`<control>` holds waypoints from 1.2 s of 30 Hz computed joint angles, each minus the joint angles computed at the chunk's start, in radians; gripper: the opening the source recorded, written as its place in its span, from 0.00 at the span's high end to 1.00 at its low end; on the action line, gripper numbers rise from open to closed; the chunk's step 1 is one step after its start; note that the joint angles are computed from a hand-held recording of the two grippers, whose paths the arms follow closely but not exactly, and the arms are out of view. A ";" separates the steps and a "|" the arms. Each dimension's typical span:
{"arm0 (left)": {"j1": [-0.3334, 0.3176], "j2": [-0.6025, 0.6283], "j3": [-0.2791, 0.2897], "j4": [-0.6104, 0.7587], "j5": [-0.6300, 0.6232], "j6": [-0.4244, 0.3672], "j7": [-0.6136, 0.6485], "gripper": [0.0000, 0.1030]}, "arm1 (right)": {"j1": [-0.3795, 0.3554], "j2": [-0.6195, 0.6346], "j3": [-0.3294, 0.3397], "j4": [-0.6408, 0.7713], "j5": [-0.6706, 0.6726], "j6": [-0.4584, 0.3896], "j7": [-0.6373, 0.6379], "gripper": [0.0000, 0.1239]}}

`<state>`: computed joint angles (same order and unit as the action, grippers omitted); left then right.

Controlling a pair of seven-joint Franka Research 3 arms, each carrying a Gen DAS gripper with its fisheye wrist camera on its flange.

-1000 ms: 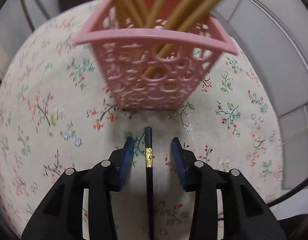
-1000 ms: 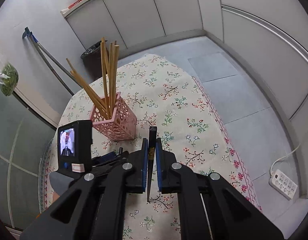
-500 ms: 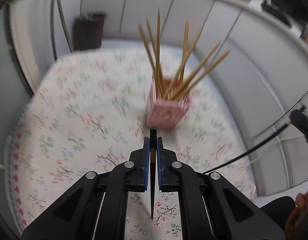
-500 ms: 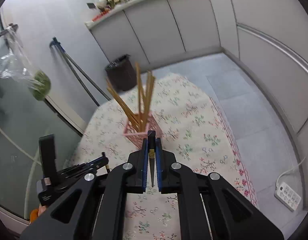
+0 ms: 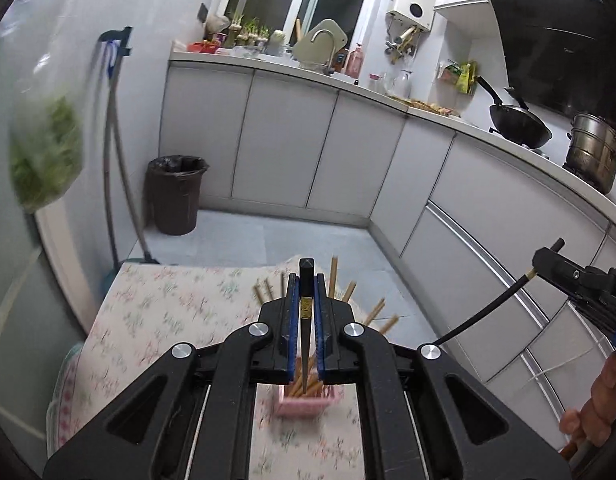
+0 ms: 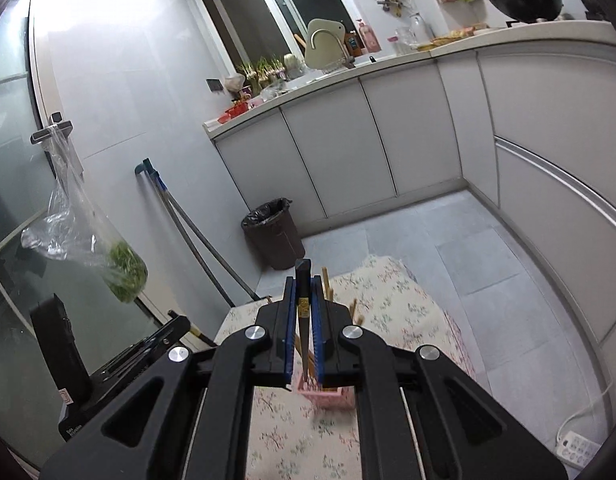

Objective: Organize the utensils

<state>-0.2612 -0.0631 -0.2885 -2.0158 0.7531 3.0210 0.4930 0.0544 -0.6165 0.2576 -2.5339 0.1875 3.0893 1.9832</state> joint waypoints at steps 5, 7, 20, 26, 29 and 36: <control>-0.031 0.105 0.009 0.076 -0.040 -0.042 0.080 0.93 | -0.005 0.104 0.000 0.070 -0.024 0.024 -0.031 0.94; -0.042 0.139 0.017 0.076 -0.103 -0.028 0.137 0.87 | -0.025 0.130 0.016 0.080 -0.033 0.024 -0.025 0.94; 0.006 0.018 0.038 -0.014 0.042 0.038 -0.081 0.67 | -0.043 0.235 0.046 0.139 -0.092 -0.001 0.023 0.94; 0.066 -0.024 0.009 -0.028 0.197 0.024 -0.252 0.60 | -0.072 0.369 0.080 0.197 -0.200 0.017 0.077 0.83; 0.131 -0.075 -0.040 -0.028 0.470 0.002 -0.531 0.36 | -0.079 0.364 0.081 0.193 -0.260 0.007 0.123 0.83; 0.096 -0.152 -0.083 -0.046 0.674 -0.166 -0.713 0.06 | -0.343 0.165 0.293 0.103 -0.416 0.007 0.333 0.74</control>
<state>-0.1653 -0.2151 -0.3713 -2.0619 1.4271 2.8546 -0.2197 -0.2888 -0.4516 0.5509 -2.4310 -0.2283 3.0958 2.3160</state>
